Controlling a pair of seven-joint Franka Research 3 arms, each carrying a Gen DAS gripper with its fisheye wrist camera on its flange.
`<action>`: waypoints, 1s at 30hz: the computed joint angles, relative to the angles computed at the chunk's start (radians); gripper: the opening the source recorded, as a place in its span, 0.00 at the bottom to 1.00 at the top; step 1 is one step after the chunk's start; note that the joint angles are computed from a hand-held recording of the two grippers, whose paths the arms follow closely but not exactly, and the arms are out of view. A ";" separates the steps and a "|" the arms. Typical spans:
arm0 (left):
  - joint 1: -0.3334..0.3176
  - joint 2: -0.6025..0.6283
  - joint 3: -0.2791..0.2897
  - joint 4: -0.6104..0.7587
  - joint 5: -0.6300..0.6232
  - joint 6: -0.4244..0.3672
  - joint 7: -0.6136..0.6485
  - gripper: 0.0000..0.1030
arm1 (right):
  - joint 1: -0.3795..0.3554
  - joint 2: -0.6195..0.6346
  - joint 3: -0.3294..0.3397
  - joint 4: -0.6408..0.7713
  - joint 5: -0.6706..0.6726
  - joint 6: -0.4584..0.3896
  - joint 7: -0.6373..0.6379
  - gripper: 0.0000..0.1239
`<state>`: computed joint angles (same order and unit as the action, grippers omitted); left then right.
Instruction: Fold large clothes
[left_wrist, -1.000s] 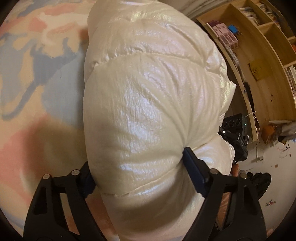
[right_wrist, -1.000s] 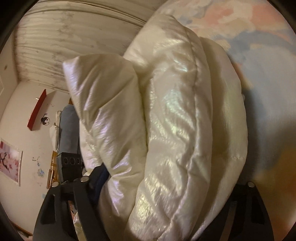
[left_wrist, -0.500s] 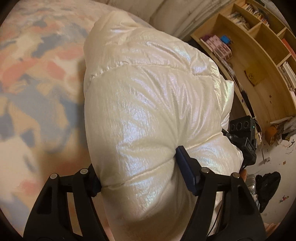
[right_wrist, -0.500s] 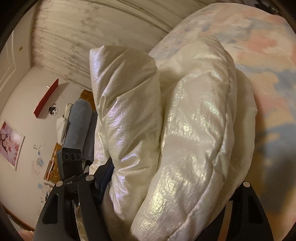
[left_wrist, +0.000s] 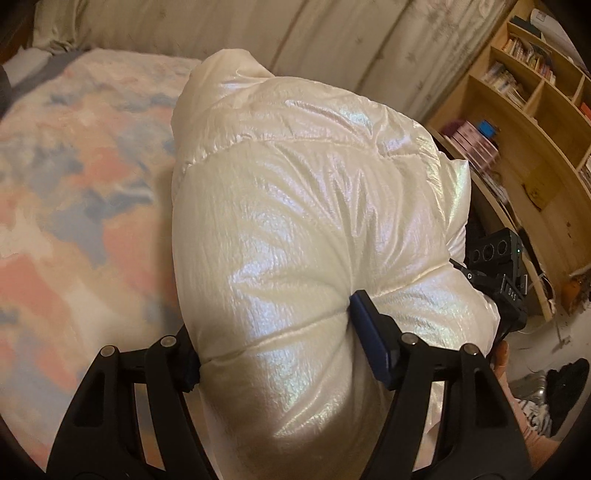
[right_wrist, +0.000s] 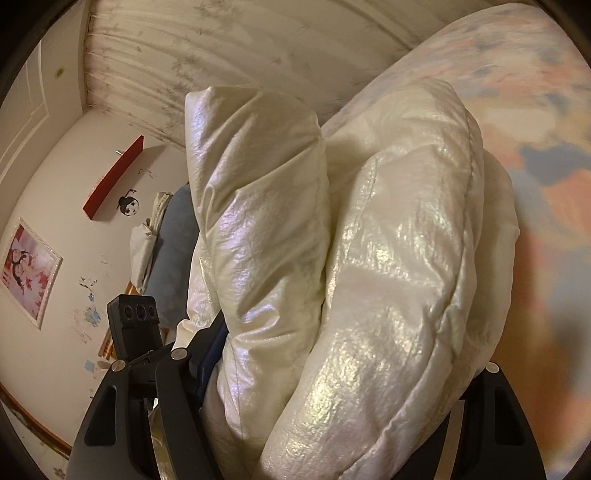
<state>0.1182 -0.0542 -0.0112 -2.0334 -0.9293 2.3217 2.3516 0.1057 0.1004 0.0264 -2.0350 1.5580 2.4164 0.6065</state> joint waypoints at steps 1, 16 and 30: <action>0.010 0.032 0.010 0.037 0.005 -0.006 0.012 0.65 | 0.005 0.033 0.005 0.040 0.002 0.003 0.002 0.59; 0.254 0.465 -0.090 0.431 0.004 0.012 0.125 0.65 | -0.025 0.413 0.139 0.414 -0.021 0.113 -0.010 0.59; 0.340 0.543 -0.208 0.373 -0.086 0.198 0.176 0.73 | -0.042 0.497 0.214 0.452 0.009 0.275 -0.109 0.61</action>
<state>0.4580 0.4883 -0.2188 -1.6600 -1.0156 2.5198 2.5279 0.0638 0.5975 0.2403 -1.5826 1.5668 2.6911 0.4971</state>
